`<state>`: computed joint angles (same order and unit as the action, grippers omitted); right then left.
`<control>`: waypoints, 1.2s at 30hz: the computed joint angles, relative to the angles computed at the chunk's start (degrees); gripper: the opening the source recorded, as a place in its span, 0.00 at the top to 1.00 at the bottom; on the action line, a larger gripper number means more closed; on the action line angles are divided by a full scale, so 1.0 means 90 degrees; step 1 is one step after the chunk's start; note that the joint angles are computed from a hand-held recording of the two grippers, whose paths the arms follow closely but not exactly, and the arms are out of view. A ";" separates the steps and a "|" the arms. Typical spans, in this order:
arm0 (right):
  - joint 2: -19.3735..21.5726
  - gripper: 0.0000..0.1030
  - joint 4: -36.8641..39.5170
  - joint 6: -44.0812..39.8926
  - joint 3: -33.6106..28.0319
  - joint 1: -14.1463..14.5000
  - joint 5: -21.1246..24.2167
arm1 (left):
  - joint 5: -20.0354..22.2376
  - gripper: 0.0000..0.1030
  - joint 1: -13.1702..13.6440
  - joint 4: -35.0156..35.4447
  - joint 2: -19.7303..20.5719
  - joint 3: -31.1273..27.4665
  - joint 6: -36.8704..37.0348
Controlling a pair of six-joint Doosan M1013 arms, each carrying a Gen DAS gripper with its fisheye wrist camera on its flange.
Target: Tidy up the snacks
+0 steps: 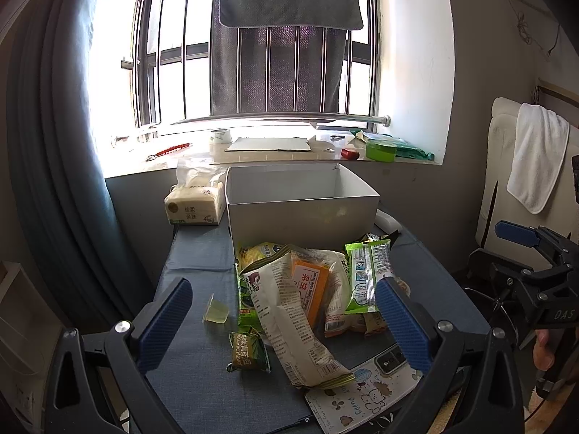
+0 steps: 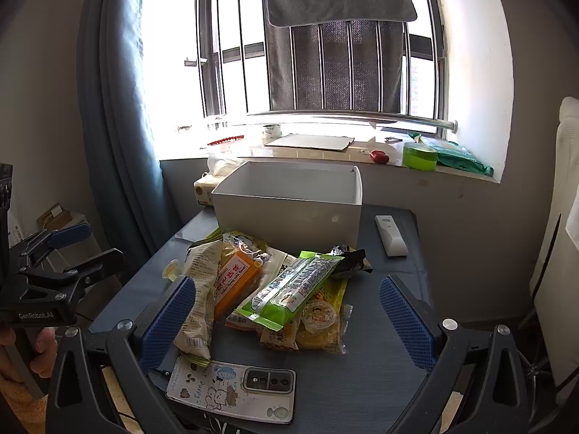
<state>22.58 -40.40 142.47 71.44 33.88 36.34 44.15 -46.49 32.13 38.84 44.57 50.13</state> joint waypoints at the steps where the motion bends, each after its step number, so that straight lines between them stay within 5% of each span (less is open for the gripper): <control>1: 0.0000 0.00 0.0002 -0.0001 0.0000 0.0000 -0.0003 | 0.0001 0.00 -0.0001 -0.0008 0.0003 -0.0005 0.0005; 36: -0.0005 0.00 0.0122 -0.0062 0.0034 -0.0010 -0.0032 | 0.0061 0.00 -0.0033 0.0060 0.0018 -0.0058 0.0083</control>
<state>22.54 -39.30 141.91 71.74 33.79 36.05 44.70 -46.79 32.67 39.00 44.05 50.88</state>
